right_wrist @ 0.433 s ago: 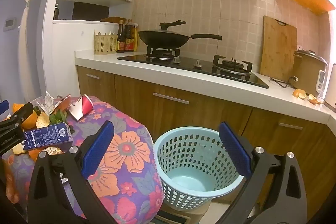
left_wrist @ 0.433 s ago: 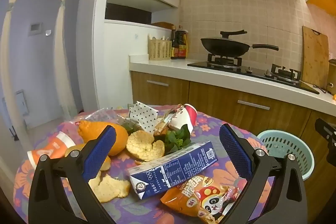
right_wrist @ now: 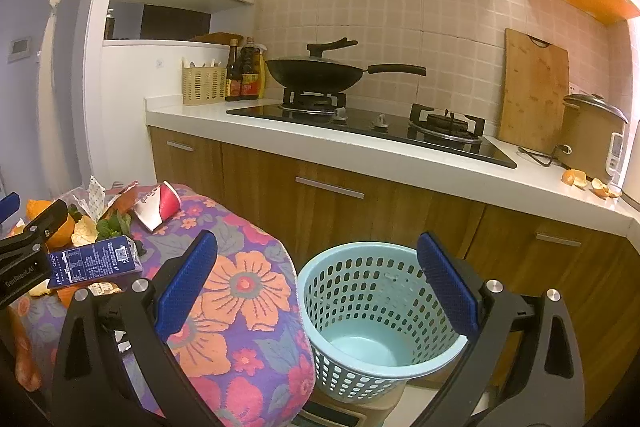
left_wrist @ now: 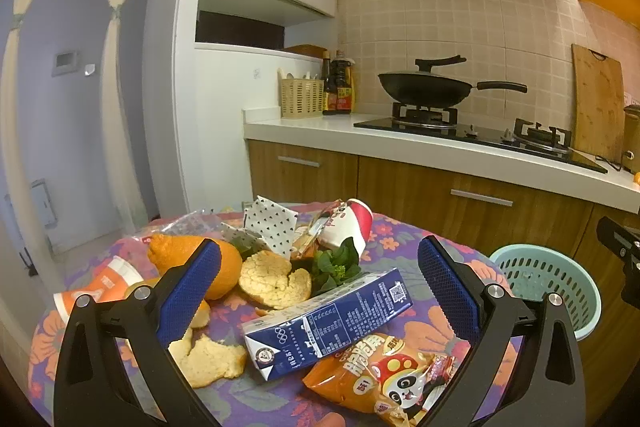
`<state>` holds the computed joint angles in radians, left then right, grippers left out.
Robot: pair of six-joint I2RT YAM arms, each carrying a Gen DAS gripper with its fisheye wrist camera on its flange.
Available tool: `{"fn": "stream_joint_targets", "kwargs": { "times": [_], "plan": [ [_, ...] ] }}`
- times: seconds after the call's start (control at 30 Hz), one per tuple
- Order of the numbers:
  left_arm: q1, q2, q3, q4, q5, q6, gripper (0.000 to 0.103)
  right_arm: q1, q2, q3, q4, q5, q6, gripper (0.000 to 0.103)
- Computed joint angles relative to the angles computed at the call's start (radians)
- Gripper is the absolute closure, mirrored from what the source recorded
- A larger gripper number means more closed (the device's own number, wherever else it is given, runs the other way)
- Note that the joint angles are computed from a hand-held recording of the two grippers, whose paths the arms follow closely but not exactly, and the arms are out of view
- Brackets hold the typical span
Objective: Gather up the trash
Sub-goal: 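Move both tools toward the trash on the floral table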
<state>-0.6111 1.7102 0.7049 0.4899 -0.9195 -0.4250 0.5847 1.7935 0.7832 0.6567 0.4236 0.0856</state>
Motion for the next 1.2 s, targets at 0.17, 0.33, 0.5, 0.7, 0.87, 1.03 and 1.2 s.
{"fn": "stream_joint_targets", "kwargs": {
  "times": [0.17, 0.33, 0.5, 0.7, 0.87, 1.03, 1.2],
  "plan": [
    [-0.006, 0.012, 0.016, -0.009, 0.0, -0.022, 0.007, 0.0, 0.002, 0.002, 0.003, -0.02, 0.0, 0.008],
    [0.026, -0.04, -0.036, 0.021, 0.031, 0.0, 0.007, 0.012, 0.002, -0.003, 0.019, -0.028, -0.012, 0.008],
    [0.03, -0.038, -0.038, 0.022, 0.034, 0.011, 0.007, 0.018, 0.002, -0.003, 0.023, -0.048, -0.019, 0.008],
    [0.05, -0.052, -0.043, -0.011, 0.058, -0.008, 0.008, 0.021, 0.016, 0.007, 0.018, -0.087, -0.032, 0.008],
    [0.084, -0.081, -0.025, -0.118, 0.143, -0.083, 0.011, 0.026, 0.026, 0.008, 0.026, -0.125, -0.045, 0.009],
    [0.105, -0.104, -0.015, -0.181, 0.192, -0.089, 0.013, 0.038, 0.038, 0.017, 0.015, -0.171, -0.059, 0.018],
    [0.205, -0.234, -0.075, -0.287, 0.367, -0.099, 0.016, 0.054, 0.075, 0.057, -0.041, -0.298, -0.053, 0.023]
  ]
}}
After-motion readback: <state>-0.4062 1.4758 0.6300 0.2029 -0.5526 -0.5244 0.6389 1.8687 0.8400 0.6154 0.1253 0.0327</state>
